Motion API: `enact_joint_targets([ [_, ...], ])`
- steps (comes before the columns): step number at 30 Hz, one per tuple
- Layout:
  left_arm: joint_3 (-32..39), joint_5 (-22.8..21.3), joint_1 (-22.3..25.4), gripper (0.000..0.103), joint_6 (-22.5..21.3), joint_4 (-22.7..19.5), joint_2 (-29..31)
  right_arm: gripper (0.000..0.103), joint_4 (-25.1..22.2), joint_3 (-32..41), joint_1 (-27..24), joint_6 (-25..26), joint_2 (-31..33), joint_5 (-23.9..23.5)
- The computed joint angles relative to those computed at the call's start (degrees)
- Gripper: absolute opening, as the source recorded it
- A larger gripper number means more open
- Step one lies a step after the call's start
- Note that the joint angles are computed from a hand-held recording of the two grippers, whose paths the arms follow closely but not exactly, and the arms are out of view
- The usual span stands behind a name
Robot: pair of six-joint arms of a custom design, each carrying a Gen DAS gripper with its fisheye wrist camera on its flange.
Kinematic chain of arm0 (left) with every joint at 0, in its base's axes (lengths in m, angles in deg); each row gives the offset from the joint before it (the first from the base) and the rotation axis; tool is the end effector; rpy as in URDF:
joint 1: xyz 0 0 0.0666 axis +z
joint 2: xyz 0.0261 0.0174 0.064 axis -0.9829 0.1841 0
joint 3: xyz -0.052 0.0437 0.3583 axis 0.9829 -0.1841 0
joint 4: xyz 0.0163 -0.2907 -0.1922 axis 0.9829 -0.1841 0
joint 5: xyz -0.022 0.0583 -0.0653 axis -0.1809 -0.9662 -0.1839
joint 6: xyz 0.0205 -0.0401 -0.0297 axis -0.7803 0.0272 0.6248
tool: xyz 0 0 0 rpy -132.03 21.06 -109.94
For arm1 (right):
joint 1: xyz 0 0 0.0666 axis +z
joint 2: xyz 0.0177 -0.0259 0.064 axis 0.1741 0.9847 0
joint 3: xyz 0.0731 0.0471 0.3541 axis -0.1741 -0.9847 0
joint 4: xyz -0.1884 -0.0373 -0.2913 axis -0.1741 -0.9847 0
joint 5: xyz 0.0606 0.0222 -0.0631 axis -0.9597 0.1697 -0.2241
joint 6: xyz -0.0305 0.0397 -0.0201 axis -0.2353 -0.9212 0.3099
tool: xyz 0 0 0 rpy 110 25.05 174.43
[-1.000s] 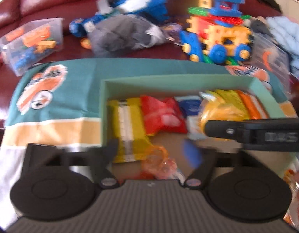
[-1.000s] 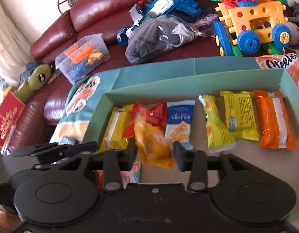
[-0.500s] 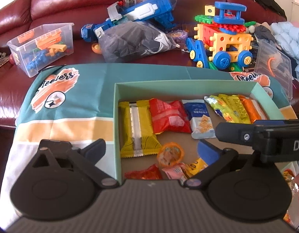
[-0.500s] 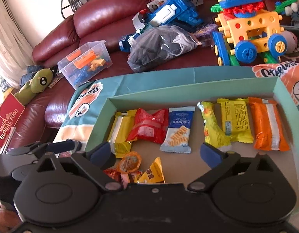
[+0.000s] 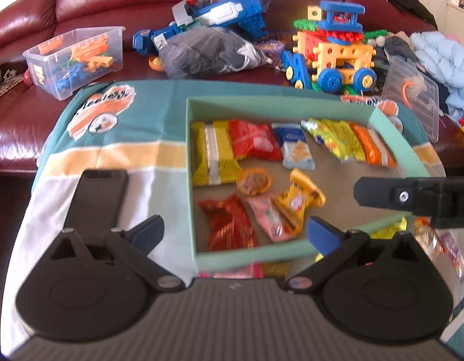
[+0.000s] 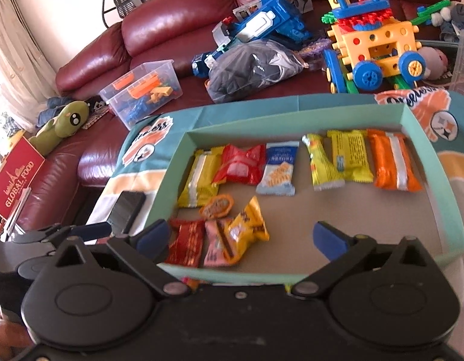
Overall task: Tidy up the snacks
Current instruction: 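Grasp the dark red chocolate bar with the right tool while the left tool grasps the pink candy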
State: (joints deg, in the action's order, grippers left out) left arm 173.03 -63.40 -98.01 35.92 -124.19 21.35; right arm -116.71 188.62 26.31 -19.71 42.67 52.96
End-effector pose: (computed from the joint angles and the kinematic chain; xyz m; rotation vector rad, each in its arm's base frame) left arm 0.5619 -0.1815 0.4015 -0.1703 2.4398 -0.0354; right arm 0.6616 0.2046 0.4088 -0.3498 2.4022 0.5744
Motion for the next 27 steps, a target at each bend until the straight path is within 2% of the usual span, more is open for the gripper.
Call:
enact_joint_targets([
  [4, -4.82, 0.18, -0.29, 0.103, 1.25, 0.35, -2.38, 0.103, 5.42, -13.31, 0.09, -0.24, -6.98, -0.25],
  [8, -8.24, 0.55, -0.30, 0.103, 2.93, 0.24, -3.22, 0.103, 7.23, -20.14, 0.20, -1.40, -10.25, -1.12],
  [12, -8.70, 0.72, -0.26, 0.103, 5.07, -0.21, -1.85, 0.103, 8.87, -25.71, 0.86, -1.99, -12.45, -1.93],
  [20, -7.64, -1.64, -0.12, 0.103, 5.72, 0.75, 1.41, 0.103, 8.85, -27.11, 0.77, -5.32, -11.64, -2.64],
  [27, -13.34, -1.75, 2.09, 0.103, 5.32, 1.92, -1.50, 0.102, 8.29, -26.43, 1.06, -6.39, -10.09, -3.31],
])
